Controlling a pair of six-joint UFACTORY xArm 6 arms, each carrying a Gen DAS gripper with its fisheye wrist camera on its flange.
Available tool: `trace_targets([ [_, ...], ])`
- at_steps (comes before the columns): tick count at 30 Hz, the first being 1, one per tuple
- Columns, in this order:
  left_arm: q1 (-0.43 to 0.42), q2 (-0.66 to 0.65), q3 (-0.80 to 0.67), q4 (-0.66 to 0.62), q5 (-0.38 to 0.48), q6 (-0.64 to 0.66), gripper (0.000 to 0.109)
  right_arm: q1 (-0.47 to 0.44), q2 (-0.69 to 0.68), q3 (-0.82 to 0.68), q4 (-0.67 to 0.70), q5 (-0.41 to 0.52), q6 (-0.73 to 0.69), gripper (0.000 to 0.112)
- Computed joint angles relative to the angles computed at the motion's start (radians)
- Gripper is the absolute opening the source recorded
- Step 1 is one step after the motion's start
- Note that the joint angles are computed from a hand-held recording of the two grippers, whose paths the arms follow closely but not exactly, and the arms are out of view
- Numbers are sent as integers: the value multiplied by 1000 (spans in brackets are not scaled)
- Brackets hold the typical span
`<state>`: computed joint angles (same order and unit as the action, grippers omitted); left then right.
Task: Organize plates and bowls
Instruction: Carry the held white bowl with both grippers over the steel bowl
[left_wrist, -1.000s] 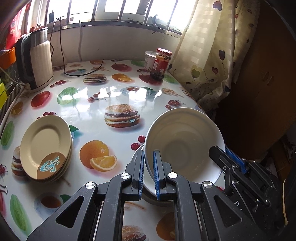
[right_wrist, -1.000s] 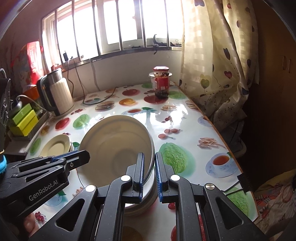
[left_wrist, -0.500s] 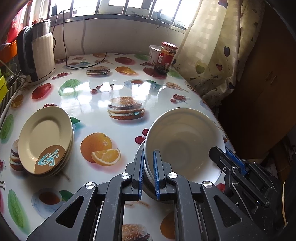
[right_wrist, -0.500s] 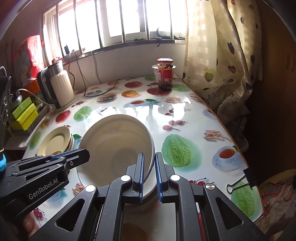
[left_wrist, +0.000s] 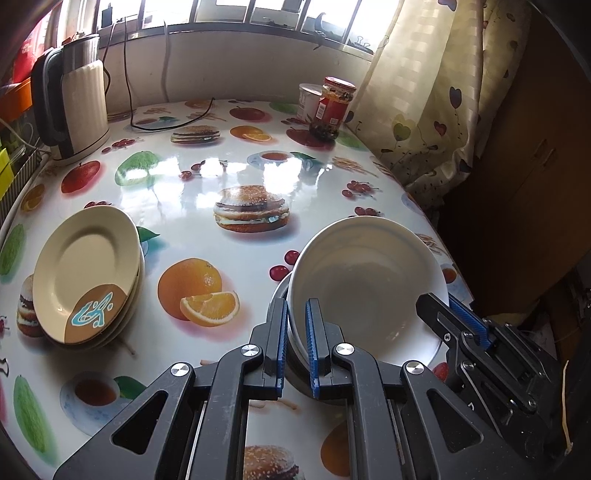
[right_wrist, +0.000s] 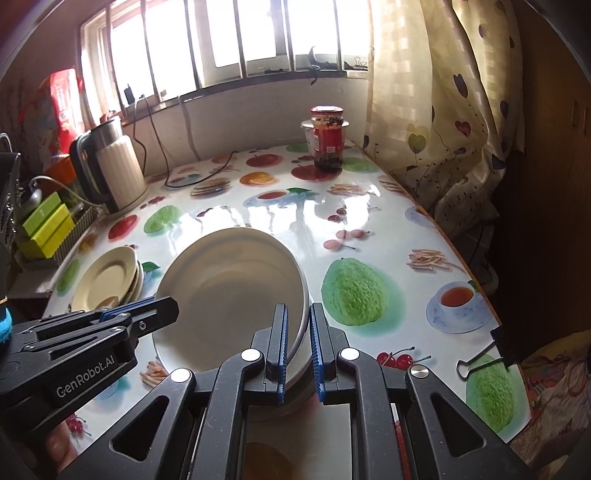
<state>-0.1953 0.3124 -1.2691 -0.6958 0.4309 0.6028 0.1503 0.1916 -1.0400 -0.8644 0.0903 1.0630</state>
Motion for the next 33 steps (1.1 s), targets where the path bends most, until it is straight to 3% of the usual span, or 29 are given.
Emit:
trace_targets([
  [14,-1,0,-1,11,5,-10,10,-1,10,14,97,-9,-78,12],
  [33,-3,-16,7,22,17,-29,10,28,17,25,481,6,-395,15],
])
